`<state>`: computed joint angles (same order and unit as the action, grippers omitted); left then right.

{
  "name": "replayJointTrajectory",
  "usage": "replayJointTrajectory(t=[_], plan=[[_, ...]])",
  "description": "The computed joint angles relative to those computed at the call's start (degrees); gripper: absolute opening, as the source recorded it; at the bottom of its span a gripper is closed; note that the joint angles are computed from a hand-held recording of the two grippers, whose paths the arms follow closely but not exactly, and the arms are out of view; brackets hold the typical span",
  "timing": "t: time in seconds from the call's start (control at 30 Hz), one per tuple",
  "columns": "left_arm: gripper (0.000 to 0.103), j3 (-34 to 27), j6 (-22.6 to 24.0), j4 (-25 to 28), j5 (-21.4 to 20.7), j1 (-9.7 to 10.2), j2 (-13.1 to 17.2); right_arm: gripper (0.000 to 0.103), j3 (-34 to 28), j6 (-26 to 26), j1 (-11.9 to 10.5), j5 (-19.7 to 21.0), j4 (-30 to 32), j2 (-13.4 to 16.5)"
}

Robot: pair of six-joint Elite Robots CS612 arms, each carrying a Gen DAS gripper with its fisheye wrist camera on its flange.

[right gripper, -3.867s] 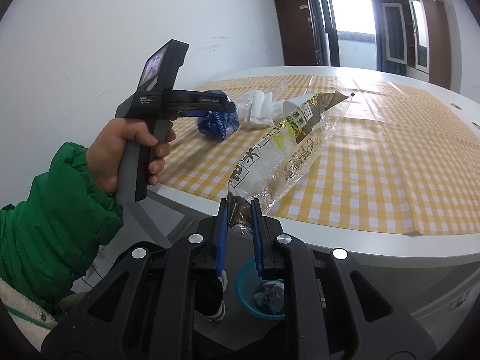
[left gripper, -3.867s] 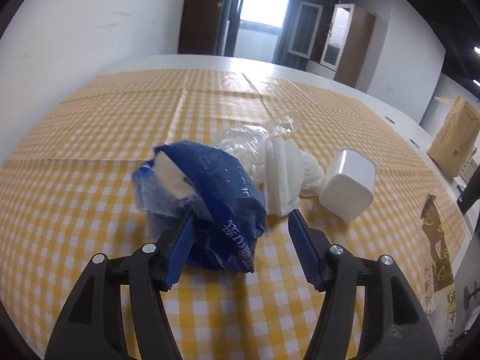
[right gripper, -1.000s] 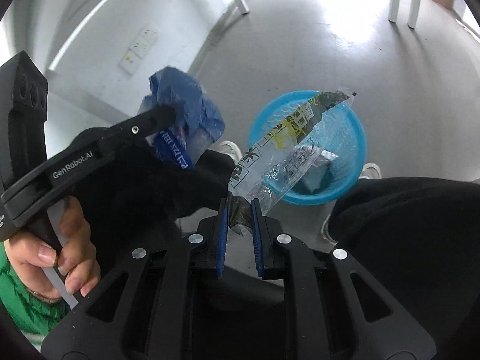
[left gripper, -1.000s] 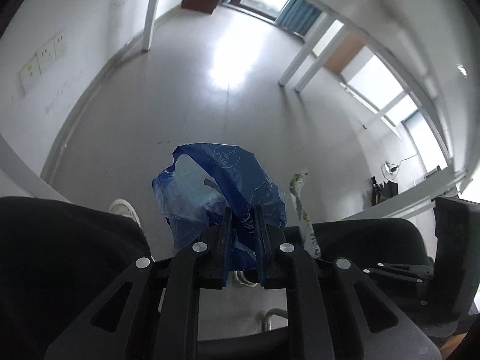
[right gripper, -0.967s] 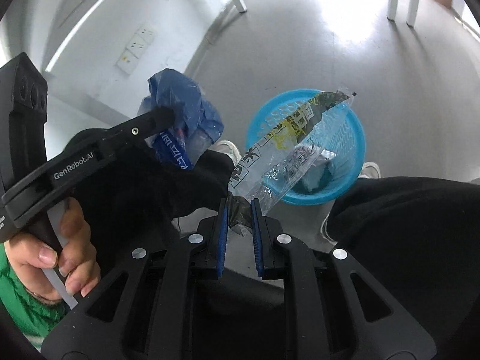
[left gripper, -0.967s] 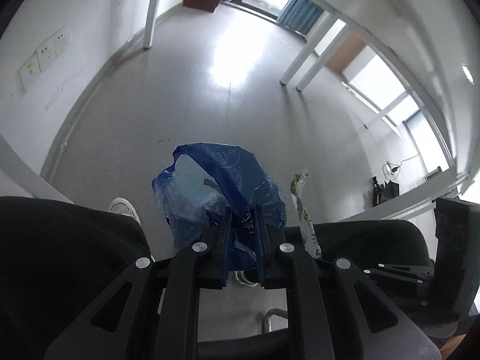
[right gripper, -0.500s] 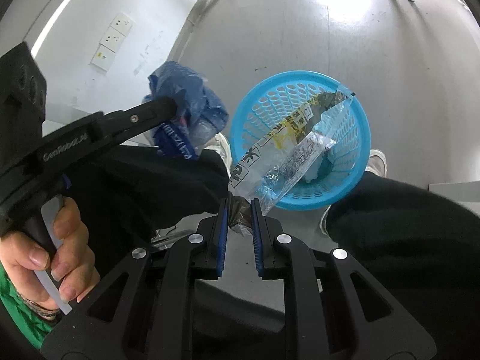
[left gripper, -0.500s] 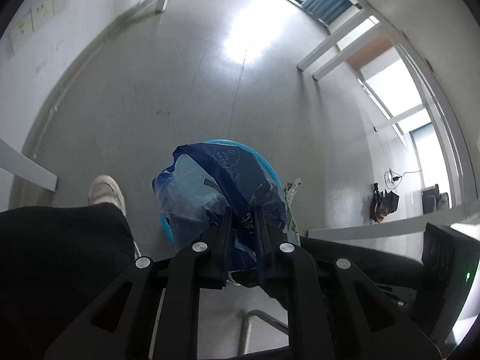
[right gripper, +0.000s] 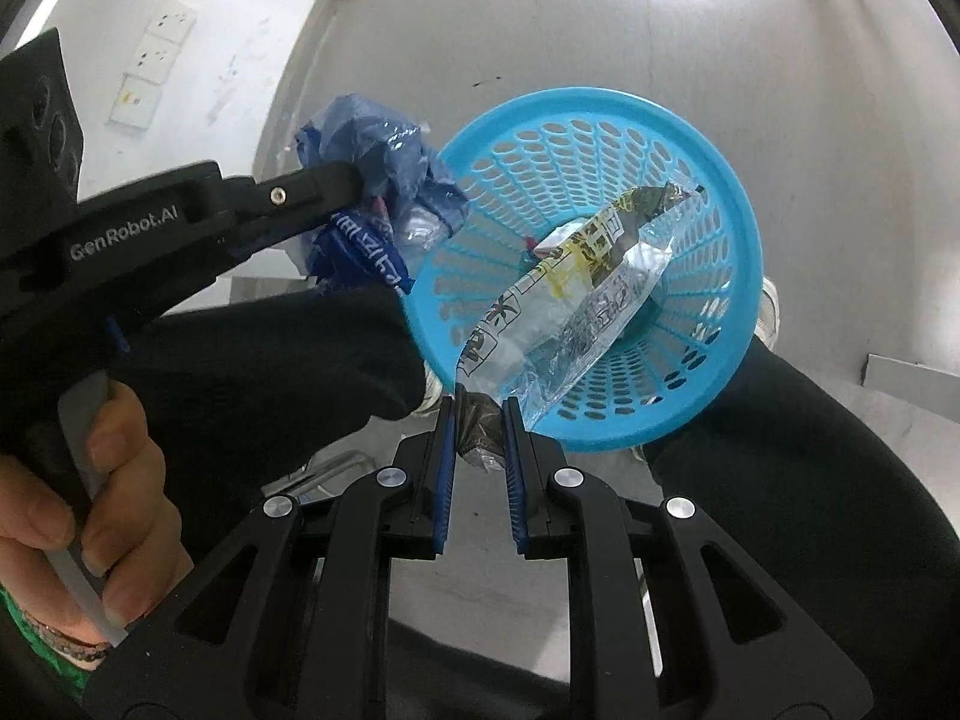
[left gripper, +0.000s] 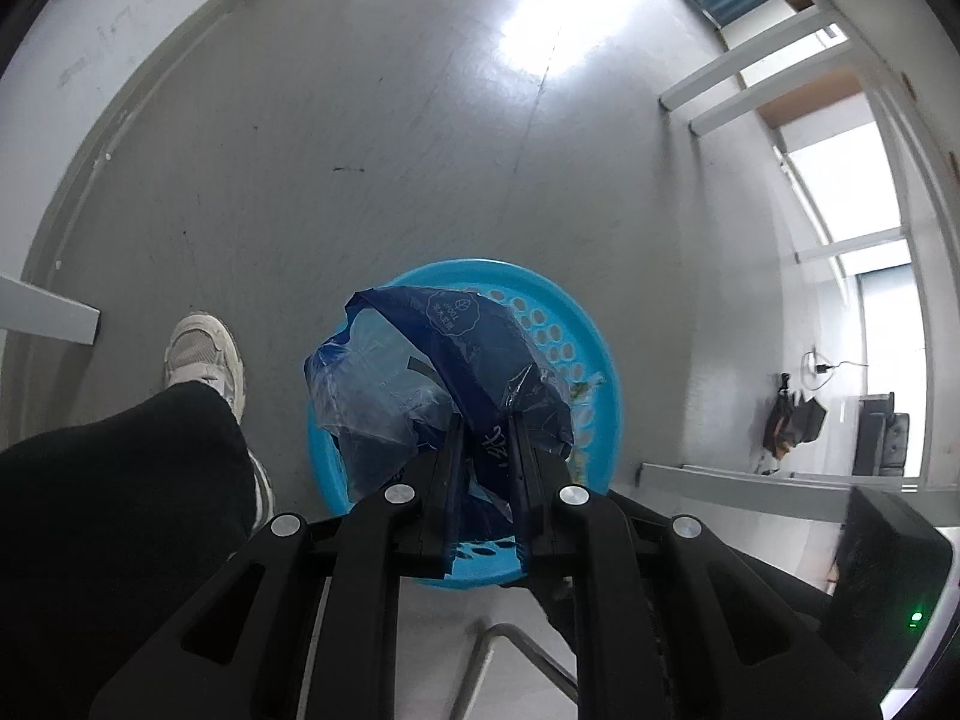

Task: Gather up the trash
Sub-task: 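Open both grippers to drop the snack bag and wrapper into the basket, then raise both tools back above the table toward the remaining trash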

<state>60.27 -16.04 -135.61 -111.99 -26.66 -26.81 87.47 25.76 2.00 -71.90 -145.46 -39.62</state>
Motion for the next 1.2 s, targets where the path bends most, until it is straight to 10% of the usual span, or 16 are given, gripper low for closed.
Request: replayJointTrajectory(t=[0.33, 0.47, 1.2], plan=[[0.014, -5.0, 0.2, 5.7, -2.2, 0.15, 3.2, 0.018, -1.1, 1.0, -0.4, 0.5, 2.4, 1.1], [0.046, -7.2, -0.7, 9.8, -4.0, 0.34, 4.4, 0.036, -0.8, 2.7, -0.5, -0.3, 1.3, 0.9], [0.047, 4.9, 0.2, -1.3, 3.9, 0.22, -4.0, 0.047, 3.4, -0.2, 3.4, -15.6, -4.9, -4.5]])
